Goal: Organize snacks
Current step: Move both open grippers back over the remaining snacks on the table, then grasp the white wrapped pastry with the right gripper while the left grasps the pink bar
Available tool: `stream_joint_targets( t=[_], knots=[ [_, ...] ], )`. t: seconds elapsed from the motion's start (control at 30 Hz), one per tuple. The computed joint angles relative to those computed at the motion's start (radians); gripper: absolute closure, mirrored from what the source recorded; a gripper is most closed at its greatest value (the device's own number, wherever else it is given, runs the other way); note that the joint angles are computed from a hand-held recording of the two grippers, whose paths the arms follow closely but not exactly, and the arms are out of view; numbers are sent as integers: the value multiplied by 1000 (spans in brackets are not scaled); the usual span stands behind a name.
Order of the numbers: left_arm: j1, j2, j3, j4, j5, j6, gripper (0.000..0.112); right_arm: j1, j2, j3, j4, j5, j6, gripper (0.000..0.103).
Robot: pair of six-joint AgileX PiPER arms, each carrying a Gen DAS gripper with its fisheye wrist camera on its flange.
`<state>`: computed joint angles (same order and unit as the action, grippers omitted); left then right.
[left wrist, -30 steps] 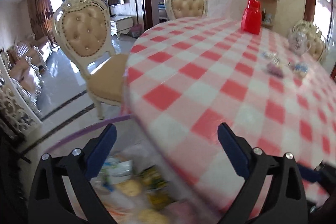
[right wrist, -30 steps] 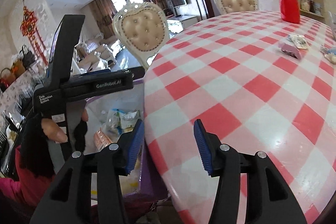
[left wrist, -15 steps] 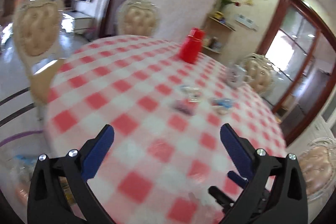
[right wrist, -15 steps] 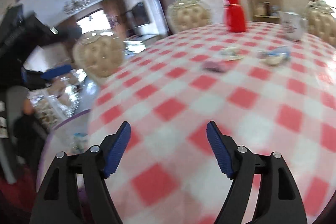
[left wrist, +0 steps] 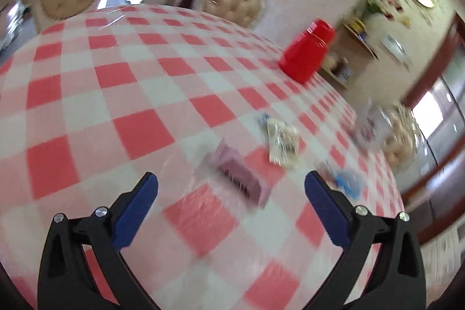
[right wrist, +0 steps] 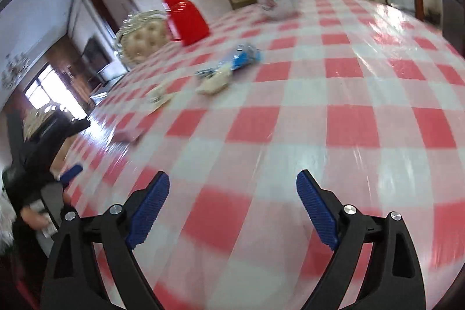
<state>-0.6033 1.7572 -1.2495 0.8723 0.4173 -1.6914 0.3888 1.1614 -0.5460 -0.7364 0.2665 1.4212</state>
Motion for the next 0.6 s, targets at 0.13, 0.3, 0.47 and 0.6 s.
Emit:
stream_joint_targets(
  t=[0.13, 0.3, 0.47, 0.6],
  knots=[
    [22, 58, -41, 88, -33, -101, 11, -91, 205, -165, 166, -60, -255, 16],
    [72, 66, -42, -16, -88, 33, 11, -117, 500, -488, 318, -4, -477, 16],
    [115, 79, -63, -147, -79, 138, 11, -103, 702, -777, 369, 137, -589, 16],
    [153, 105, -99, -394, -73, 375, 11, -112, 747, -844, 429, 194, -669, 26]
  ],
)
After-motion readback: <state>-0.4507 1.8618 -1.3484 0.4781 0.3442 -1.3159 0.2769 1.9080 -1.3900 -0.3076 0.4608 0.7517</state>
